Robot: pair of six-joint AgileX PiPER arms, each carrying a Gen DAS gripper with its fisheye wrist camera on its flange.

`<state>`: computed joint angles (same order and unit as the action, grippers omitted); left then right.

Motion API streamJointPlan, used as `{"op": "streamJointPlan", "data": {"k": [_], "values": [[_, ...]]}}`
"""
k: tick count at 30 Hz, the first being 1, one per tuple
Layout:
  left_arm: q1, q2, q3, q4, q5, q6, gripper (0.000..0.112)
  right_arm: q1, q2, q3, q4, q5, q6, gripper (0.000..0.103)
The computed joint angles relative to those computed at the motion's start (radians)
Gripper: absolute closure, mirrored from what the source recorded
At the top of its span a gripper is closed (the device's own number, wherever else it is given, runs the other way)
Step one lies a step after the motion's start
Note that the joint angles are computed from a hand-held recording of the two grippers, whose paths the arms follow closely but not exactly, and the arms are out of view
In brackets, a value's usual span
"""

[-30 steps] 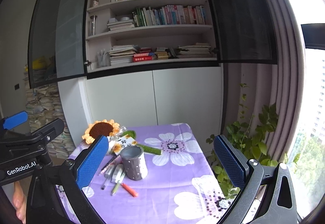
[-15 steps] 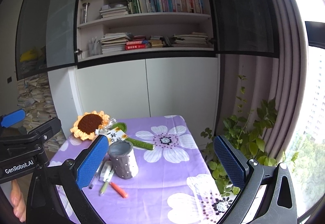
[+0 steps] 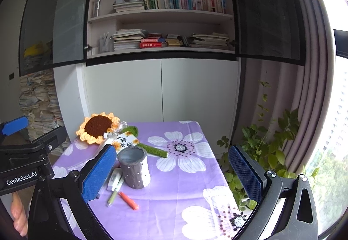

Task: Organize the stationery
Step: 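Move the right tool toward the grey dotted pen holder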

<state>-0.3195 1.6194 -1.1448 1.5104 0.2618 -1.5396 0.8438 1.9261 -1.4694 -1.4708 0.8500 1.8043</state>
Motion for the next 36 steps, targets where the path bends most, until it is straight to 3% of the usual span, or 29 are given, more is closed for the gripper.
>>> {"op": "streamJointPlan", "data": {"k": [14,22,28,31,36], "values": [[0.025,0.037,-0.023,-0.082,-0.019,0.069,0.01,-0.007,0.032,-0.039,0.04,-0.021,-0.061,0.0],[0.037,0.081,-0.058,-0.164,-0.016,0.151,0.01,-0.055,0.087,-0.106,0.166,-0.068,-0.159,0.0],[0.055,0.121,-0.099,-0.273,-0.025,0.252,0.01,-0.037,0.151,-0.206,0.227,0.022,-0.256,0.0],[0.057,0.142,-0.114,-0.294,-0.02,0.272,0.01,-0.044,0.142,-0.181,0.205,-0.045,-0.292,0.0],[0.068,0.182,-0.146,-0.37,-0.012,0.346,0.01,-0.064,0.127,-0.101,0.039,-0.138,-0.053,0.0]]}}
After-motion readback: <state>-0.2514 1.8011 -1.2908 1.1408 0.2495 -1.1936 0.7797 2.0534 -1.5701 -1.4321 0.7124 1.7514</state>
